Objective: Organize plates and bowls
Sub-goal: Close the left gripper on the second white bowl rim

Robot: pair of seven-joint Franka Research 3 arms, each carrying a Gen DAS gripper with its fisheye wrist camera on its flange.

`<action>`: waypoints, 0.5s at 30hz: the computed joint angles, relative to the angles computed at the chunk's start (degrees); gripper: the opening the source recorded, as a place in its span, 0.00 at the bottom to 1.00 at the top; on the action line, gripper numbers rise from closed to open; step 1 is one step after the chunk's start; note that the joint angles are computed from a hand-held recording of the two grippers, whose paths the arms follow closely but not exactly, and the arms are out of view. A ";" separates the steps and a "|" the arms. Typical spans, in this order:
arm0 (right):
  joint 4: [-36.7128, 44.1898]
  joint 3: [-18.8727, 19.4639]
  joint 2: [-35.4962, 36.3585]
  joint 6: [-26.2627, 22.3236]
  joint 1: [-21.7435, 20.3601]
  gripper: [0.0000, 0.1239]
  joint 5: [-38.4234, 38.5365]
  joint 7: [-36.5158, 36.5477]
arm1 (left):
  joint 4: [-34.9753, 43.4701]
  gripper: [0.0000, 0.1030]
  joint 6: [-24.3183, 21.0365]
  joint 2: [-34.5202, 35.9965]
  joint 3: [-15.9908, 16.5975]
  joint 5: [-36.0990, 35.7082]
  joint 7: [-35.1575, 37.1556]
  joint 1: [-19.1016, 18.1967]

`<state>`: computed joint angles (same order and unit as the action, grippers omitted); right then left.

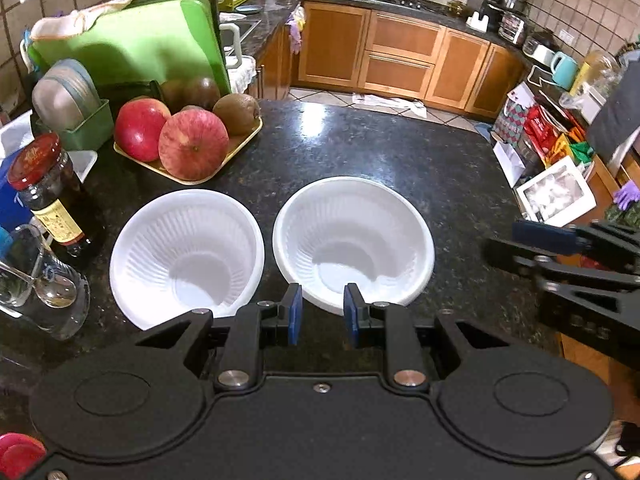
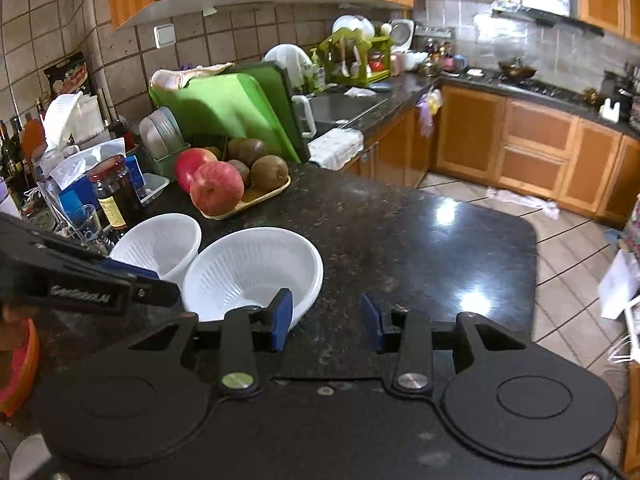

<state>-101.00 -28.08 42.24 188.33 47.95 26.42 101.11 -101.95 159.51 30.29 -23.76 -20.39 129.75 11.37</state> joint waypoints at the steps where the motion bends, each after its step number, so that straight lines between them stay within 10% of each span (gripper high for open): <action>1: 1.56 2.40 0.62 0.29 -2.53 0.33 -0.48 -0.30 | 0.58 0.32 -0.21 0.51 -0.03 -0.21 -0.30 0.02; 5: 6.14 8.54 2.60 0.27 -8.69 0.33 -1.66 -1.58 | 2.21 0.32 -0.05 1.79 -0.20 -0.34 -1.19 -0.29; 15: 10.49 9.34 5.86 -2.57 -10.44 0.33 -4.31 -0.07 | 6.29 0.32 -1.65 4.97 3.60 5.66 -8.87 -4.49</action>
<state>-90.51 -18.75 48.10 185.75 37.51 22.11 101.04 -95.66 157.86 35.27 -20.16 -14.73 120.89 6.88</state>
